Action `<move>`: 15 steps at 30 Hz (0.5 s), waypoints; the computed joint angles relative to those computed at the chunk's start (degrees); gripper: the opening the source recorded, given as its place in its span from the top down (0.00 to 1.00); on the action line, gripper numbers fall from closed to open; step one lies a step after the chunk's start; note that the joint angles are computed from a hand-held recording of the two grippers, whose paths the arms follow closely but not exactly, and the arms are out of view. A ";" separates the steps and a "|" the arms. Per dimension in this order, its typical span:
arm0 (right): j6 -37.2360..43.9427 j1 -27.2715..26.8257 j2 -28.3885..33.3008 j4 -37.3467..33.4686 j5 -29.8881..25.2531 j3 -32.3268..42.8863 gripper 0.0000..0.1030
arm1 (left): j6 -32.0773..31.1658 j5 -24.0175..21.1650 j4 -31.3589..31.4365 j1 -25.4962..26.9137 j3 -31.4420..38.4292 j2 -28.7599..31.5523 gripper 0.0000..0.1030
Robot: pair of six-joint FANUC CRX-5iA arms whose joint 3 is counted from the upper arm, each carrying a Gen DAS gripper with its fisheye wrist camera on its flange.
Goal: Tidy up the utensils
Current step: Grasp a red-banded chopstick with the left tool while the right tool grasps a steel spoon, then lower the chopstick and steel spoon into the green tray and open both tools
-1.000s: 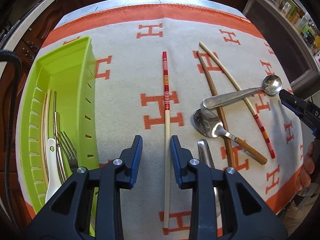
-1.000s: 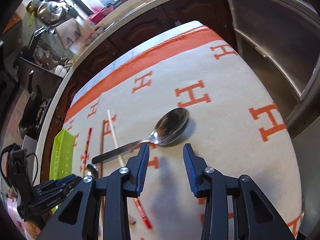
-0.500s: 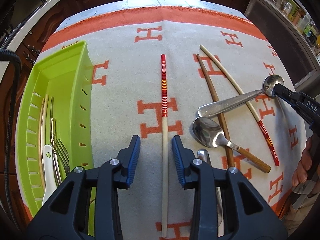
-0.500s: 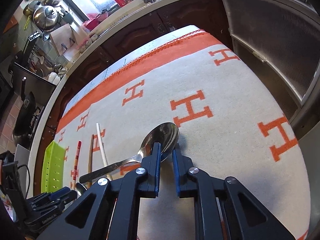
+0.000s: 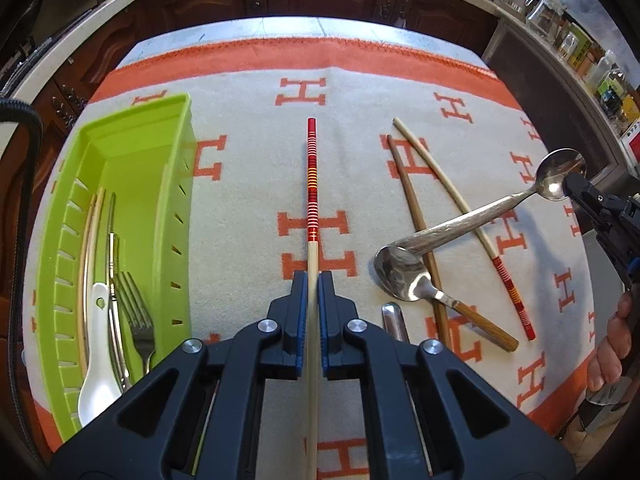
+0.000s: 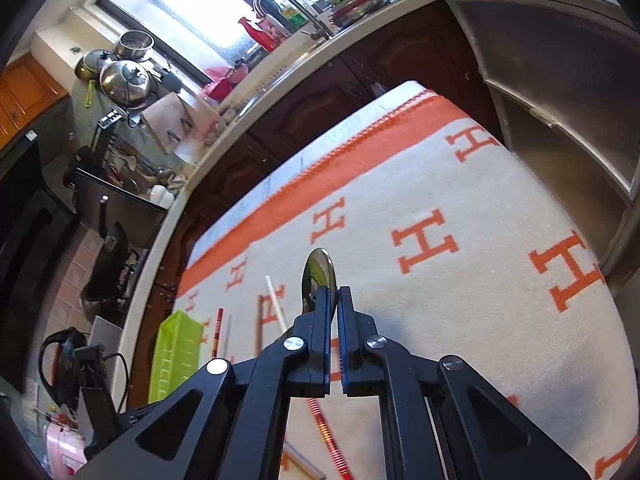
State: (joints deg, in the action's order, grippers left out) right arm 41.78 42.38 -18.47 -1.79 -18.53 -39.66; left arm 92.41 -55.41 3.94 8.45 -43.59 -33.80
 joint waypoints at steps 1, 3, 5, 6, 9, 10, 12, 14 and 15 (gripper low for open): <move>-0.84 0.27 -0.39 0.44 0.49 -0.27 0.98 | -0.55 -0.55 0.43 0.55 -0.15 -1.49 0.97; -5.07 1.17 -1.53 3.76 1.76 -1.69 0.98 | -1.71 -1.63 1.38 1.93 -0.43 -4.14 0.97; -10.85 2.24 -2.70 8.99 2.83 -3.41 0.98 | -3.09 -2.97 2.44 3.71 -0.52 -6.92 0.97; -13.60 2.85 -3.21 11.43 3.59 -4.32 0.98 | -3.79 -3.58 2.97 4.61 -0.61 -8.07 0.97; -16.17 3.07 -5.05 13.82 3.47 -5.15 0.98 | -7.79 -6.51 5.73 9.75 -1.12 -13.57 0.97; -15.41 2.74 -6.52 13.14 2.89 -5.45 0.98 | -9.45 -7.62 6.74 11.87 -1.24 -15.23 0.97; -19.75 3.41 -8.39 16.73 3.37 -7.10 0.98 | -14.04 -10.16 9.32 17.32 -1.75 -18.59 0.97; -17.71 3.14 -10.75 14.24 2.23 -7.11 0.98 | -18.62 -13.17 11.72 23.51 -2.19 -21.92 0.97; -17.94 3.49 -11.65 13.86 2.12 -7.32 0.98 | -21.83 -15.07 13.51 27.67 -2.70 -23.84 0.97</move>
